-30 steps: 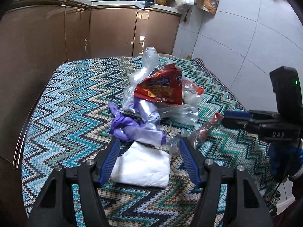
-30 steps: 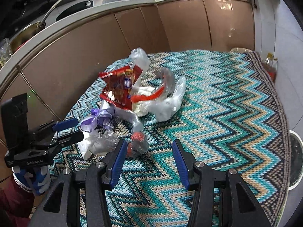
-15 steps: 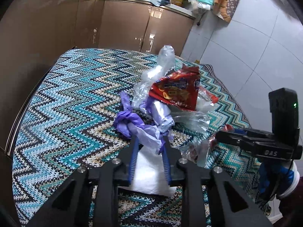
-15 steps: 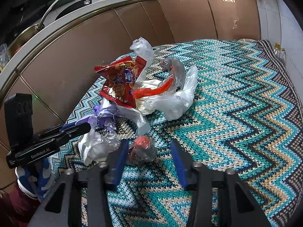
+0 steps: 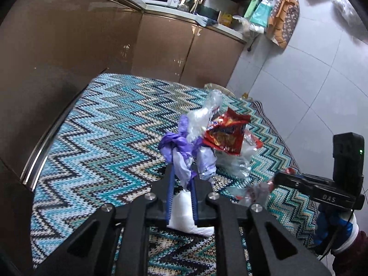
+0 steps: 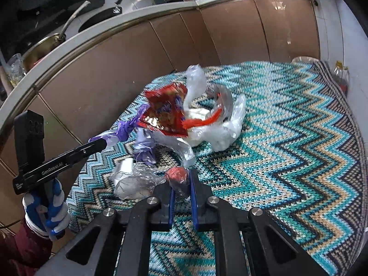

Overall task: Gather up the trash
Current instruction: 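Grasp the purple plastic strip with the left tool while the right tool grasps the red-capped plastic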

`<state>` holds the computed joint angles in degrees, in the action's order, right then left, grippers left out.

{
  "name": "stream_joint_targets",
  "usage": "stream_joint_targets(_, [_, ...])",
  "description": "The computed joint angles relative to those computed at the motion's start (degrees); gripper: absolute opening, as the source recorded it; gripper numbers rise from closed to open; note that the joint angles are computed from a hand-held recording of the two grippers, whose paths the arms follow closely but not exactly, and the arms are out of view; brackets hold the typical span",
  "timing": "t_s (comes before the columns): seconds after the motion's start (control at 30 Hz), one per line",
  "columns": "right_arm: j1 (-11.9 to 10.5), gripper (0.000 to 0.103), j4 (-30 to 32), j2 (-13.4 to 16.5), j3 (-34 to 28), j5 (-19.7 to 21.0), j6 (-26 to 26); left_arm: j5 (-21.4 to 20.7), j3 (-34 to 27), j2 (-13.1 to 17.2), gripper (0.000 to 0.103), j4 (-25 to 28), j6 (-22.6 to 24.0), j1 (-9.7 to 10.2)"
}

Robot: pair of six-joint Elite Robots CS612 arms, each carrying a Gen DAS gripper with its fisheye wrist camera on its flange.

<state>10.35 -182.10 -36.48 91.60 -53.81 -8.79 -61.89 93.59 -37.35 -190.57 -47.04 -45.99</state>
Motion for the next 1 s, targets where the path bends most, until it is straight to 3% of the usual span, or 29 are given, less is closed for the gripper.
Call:
stream_joint_targets(0.1, [-0.22,0.011,-2.51,-1.09,1.81,0.07,0.09,1.65,1.07,-0.86,0.007,-0.33,-0.51,-0.65])
stream_joint_targets(0.43, [-1.59,0.011,-11.4,-4.27,8.15,-0.86,2.13,5.81,3.67,-3.04,0.006,-2.66,0.83,-3.1])
stream_joint_targets(0.7, [-3.27,0.011,-17.91,-7.18,13.2,-4.15,4.26,5.78,4.24,-3.55,0.006,-6.02,3.47,-4.25])
stream_joint_targets(0.87, [-4.11,0.011,-20.99,-7.64,14.65,-4.1,5.1,5.51,4.19,-3.67,0.006,-5.31,2.85,-4.73])
stream_joint_targets(1.0, [-4.54,0.011,-21.43,-7.21,14.32,-2.37,4.74,7.6,4.83,-4.48,0.006,-4.02,1.69,-5.69])
